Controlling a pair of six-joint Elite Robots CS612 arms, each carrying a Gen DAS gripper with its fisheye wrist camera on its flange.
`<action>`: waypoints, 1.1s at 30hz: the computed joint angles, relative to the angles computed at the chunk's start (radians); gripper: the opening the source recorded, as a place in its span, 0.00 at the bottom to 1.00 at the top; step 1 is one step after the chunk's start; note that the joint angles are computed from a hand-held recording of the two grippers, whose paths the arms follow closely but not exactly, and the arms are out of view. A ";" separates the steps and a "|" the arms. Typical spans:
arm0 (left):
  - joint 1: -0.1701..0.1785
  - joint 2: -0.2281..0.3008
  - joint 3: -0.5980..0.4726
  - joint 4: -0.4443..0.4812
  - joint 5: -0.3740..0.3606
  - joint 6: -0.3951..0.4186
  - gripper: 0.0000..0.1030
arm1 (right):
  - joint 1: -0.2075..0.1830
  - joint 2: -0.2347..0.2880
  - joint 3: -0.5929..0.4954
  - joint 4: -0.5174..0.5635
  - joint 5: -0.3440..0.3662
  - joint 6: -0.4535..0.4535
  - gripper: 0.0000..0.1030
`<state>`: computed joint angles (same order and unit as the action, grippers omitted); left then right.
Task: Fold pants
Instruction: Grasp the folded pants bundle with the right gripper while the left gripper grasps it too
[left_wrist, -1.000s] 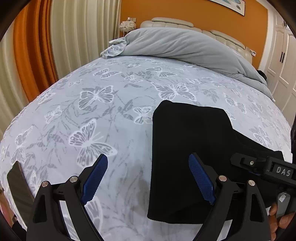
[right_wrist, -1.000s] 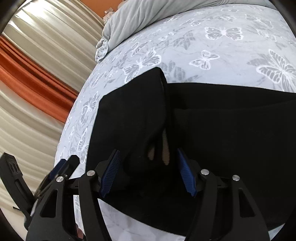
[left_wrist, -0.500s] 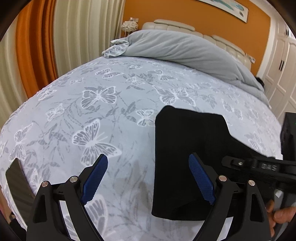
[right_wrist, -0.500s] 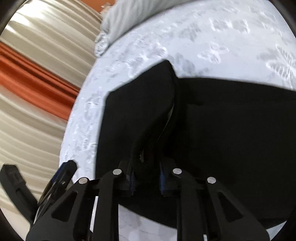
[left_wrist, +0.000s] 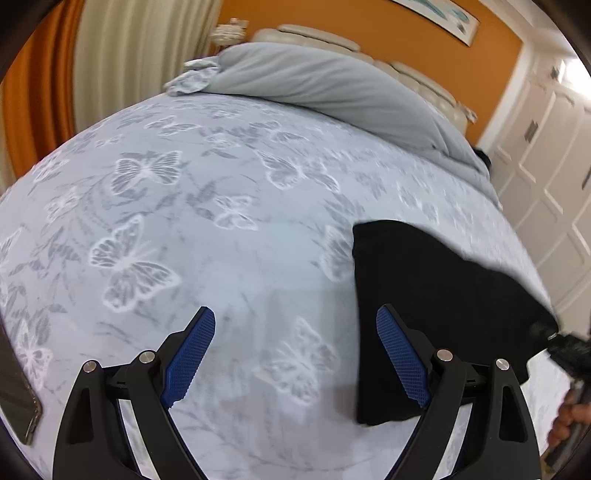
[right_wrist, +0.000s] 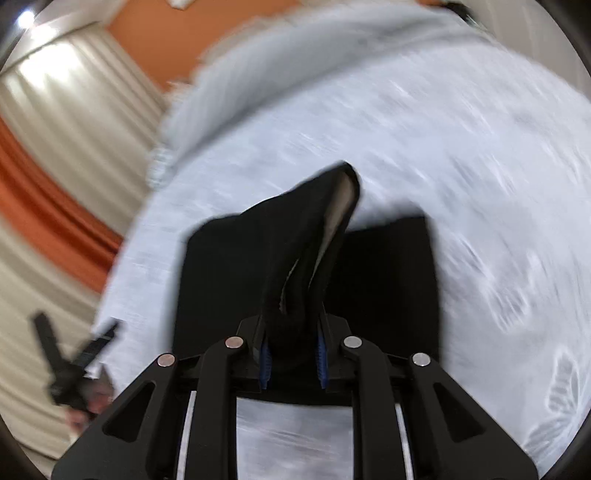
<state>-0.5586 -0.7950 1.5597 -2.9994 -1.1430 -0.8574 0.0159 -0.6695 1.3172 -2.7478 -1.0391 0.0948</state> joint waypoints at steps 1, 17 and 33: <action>-0.004 0.009 -0.012 0.005 -0.010 0.017 0.84 | -0.007 0.011 -0.003 0.008 0.023 0.006 0.19; 0.037 0.162 -0.194 -0.050 -0.418 -0.011 0.84 | -0.016 0.052 -0.058 -0.018 0.117 -0.063 0.22; 0.023 0.176 -0.211 -0.058 -0.381 -0.001 0.63 | -0.019 0.033 -0.029 -0.086 -0.080 -0.005 0.86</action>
<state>-0.5359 -0.6186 1.3492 -3.0573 -1.5241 -0.8580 -0.0028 -0.6365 1.2879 -2.8341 -1.1187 0.0899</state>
